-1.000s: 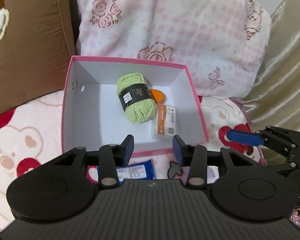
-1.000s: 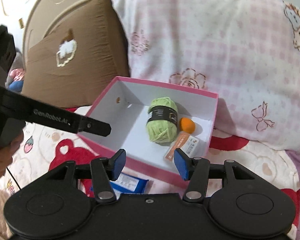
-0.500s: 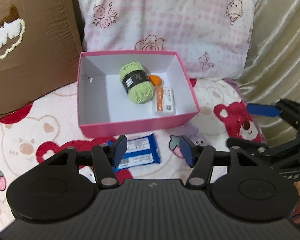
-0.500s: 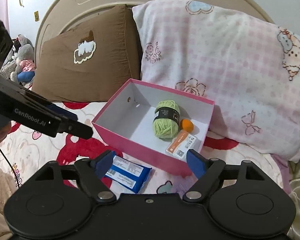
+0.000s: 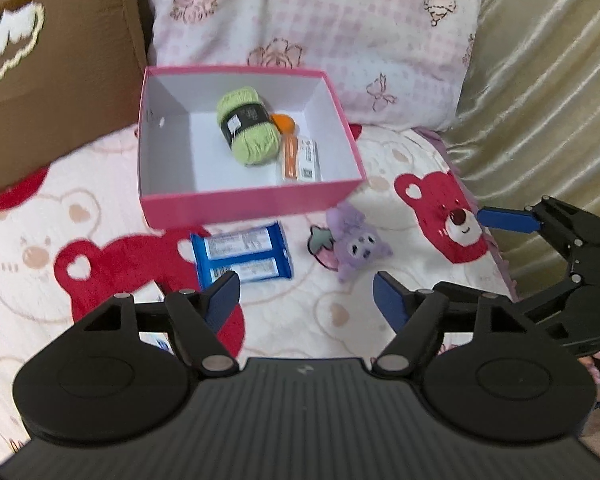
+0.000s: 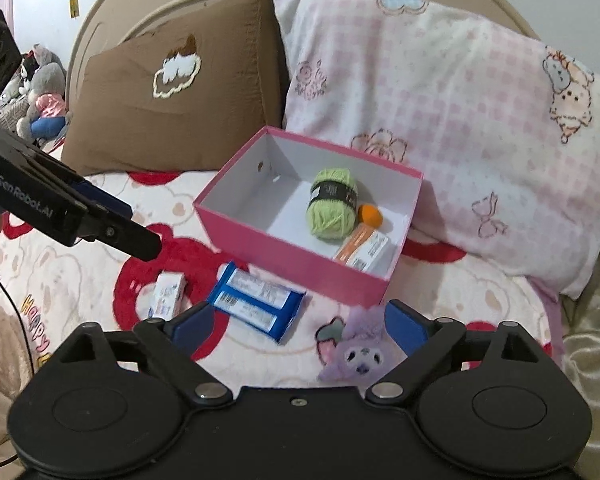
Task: Organize objects
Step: 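Withdraw the left gripper up and away from the pink box, then move the left gripper down onto the blue wet-wipe packet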
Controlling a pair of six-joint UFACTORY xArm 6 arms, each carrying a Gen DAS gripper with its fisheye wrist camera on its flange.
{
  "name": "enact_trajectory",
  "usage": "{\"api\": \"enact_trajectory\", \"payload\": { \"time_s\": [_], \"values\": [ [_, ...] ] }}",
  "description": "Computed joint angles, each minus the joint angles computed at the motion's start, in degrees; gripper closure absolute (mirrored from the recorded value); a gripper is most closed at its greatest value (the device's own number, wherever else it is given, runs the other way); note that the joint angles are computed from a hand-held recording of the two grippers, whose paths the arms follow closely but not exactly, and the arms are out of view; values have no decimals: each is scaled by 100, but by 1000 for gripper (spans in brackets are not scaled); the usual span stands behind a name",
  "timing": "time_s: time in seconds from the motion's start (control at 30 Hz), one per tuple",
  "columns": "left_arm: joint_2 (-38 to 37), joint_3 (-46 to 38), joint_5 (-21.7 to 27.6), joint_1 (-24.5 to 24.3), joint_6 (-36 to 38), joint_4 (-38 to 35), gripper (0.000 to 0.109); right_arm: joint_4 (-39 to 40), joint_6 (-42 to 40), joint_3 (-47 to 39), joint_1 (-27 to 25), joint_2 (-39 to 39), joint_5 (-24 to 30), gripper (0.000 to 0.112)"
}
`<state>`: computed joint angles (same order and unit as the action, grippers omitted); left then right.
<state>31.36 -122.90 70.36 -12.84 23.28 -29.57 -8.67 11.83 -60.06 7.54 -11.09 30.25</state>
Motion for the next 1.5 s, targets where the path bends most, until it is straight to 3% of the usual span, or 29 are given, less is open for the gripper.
{"api": "enact_trajectory", "payload": {
  "time_s": [0.57, 0.8, 0.9, 1.0, 1.07, 1.17, 1.27, 1.5],
  "values": [
    [-744, 1458, -313, 224, 321, -217, 30, 234, 237, 424, 297, -414, 212, 18],
    [-829, 1946, -589, 352, 541, -486, 30, 371, 409, 545, 457, -257, -10, 18],
    [-825, 2205, -977, 335, 633, -552, 30, 309, 559, 636, 520, -172, -274, 18],
    [-678, 2256, -1212, 322, 739, -678, 29, -194, 940, 899, 540, -76, -936, 18],
    [-571, 2288, -1397, 303, 816, -704, 29, -877, 1708, 981, 507, 64, -1212, 18],
    [-384, 2289, -1682, 271, 755, -561, 29, -1063, 2274, 1226, 400, 237, -1973, 18],
    [-265, 2418, -2099, 276, 698, -621, 29, -1739, 3114, 1238, 296, 532, -2405, 18],
    [-174, 2805, -3087, 248, 1310, -1362, 31, -4497, 5695, 804, -129, 1490, -3067, 18]
  ]
}}
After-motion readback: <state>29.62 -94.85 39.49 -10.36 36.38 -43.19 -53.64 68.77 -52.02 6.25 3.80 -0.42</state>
